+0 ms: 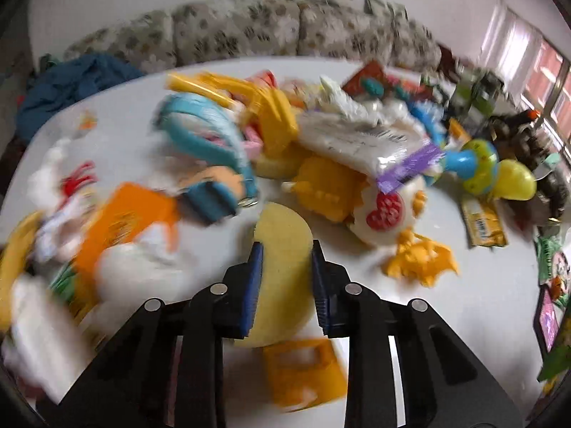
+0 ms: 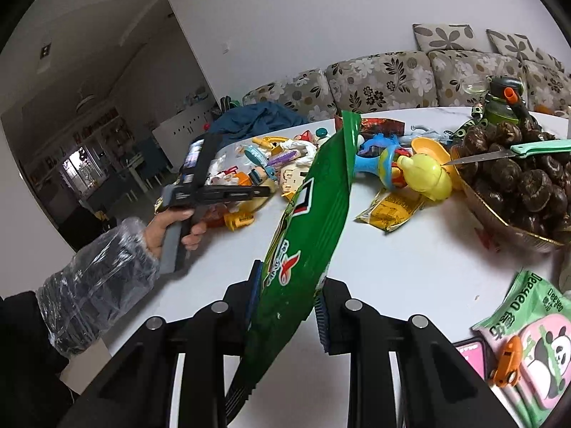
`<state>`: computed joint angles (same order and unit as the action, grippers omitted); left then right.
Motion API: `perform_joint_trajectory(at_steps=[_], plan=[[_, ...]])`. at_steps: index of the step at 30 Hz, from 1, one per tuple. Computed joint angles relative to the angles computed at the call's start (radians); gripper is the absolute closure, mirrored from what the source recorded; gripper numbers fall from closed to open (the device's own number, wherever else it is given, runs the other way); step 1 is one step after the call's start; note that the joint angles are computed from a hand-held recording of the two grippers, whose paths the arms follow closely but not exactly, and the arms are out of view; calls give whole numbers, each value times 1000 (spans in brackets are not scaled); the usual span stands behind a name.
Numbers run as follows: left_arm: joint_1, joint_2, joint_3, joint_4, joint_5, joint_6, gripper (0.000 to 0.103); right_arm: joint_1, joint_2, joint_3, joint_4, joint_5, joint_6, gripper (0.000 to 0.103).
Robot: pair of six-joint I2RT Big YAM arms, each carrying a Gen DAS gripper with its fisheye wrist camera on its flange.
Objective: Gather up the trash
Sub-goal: 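Grasp green snack bag with right tool while left tool grasps yellow sponge half, then drop the green snack bag and yellow sponge into the cardboard box with both tools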
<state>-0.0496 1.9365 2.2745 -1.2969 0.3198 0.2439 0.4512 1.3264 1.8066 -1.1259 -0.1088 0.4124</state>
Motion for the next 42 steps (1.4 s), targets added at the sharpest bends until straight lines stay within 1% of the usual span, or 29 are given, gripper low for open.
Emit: perform_joint_trajectory(at_steps=[2, 5, 8, 9, 10, 13, 14, 15, 16, 17, 19, 20, 22, 23, 24, 25, 26, 27, 28, 29, 31, 32, 35, 36, 37, 39, 40, 41, 42], plan=[[26, -132, -162, 102, 40, 17, 78, 17, -5, 1, -3, 8, 7, 77], [64, -339, -366, 189, 92, 59, 78, 60, -16, 5, -10, 15, 12, 77], [106, -556, -553, 196, 137, 128, 77, 142, -32, 3, -21, 10, 27, 77], [115, -602, -586, 185, 145, 150, 77, 167, -39, -6, -23, 6, 29, 77], [138, -684, -655, 169, 155, 184, 76, 199, -45, -12, -30, 4, 31, 77], [190, -850, -778, 78, 200, 266, 75, 310, -74, -48, -62, -14, 44, 77], [232, -920, -829, 19, 234, 313, 75, 344, -82, -60, -74, -21, 52, 77], [257, -945, -848, -24, 258, 344, 75, 389, -93, -75, -92, -31, 62, 77], [297, -990, -886, -94, 284, 397, 74, 424, -100, -90, -106, -39, 66, 77], [325, -1021, -917, -146, 284, 434, 74, 466, -106, -104, -129, -52, 71, 77], [371, -1055, -980, -249, 282, 500, 73, 510, -115, -140, -145, -82, 88, 77], [372, -1068, -1013, -265, 267, 503, 73, 531, -118, -176, -145, -110, 108, 77], [372, -1080, -1099, -272, 212, 506, 70, 561, -111, -224, -138, -120, 132, 76], [358, -1080, -1154, -244, 174, 488, 69, 567, -102, -249, -135, -120, 129, 75], [342, -1078, -1194, -221, 142, 474, 62, 567, -84, -293, -128, -126, 119, 72], [314, -1061, -1251, -187, 88, 462, 48, 556, -70, -319, -119, -149, 116, 66], [282, -1040, -1308, -145, 25, 447, 34, 548, -52, -369, -93, -170, 124, 44], [257, -1024, -1346, -109, -23, 435, 11, 541, -35, -395, -79, -179, 125, 36], [233, -1007, -1400, -46, -80, 414, 12, 539, -14, -414, -82, -189, 116, 38], [218, -988, -1441, 1, -122, 404, 12, 542, 8, -416, -101, -175, 100, 45], [207, -954, -1475, 29, -175, 406, 12, 559, 8, -398, -125, -140, 65, 48], [212, -961, -1476, 29, -176, 414, 12, 565, -5, -390, -120, -145, 60, 48], [273, -1022, -1435, -55, -91, 524, 12, 540, -58, -288, -129, -132, 12, 47], [308, -1039, -1396, -106, -33, 585, 12, 518, -65, -228, -122, -112, 5, 42], [329, -1049, -1370, -137, 4, 614, 12, 490, -59, -179, -116, -85, -14, 38], [380, -1057, -1297, -207, 105, 674, 12, 430, 6, -38, -111, 14, -80, 25], [413, -1048, -1246, -244, 168, 705, 12, 397, 62, 44, -119, 93, -132, 24], [440, -1040, -1196, -259, 222, 714, 12, 377, 103, 94, -124, 142, -162, 23], [443, -1037, -1165, -254, 251, 698, 12, 343, 176, 174, -132, 200, -200, 23]])
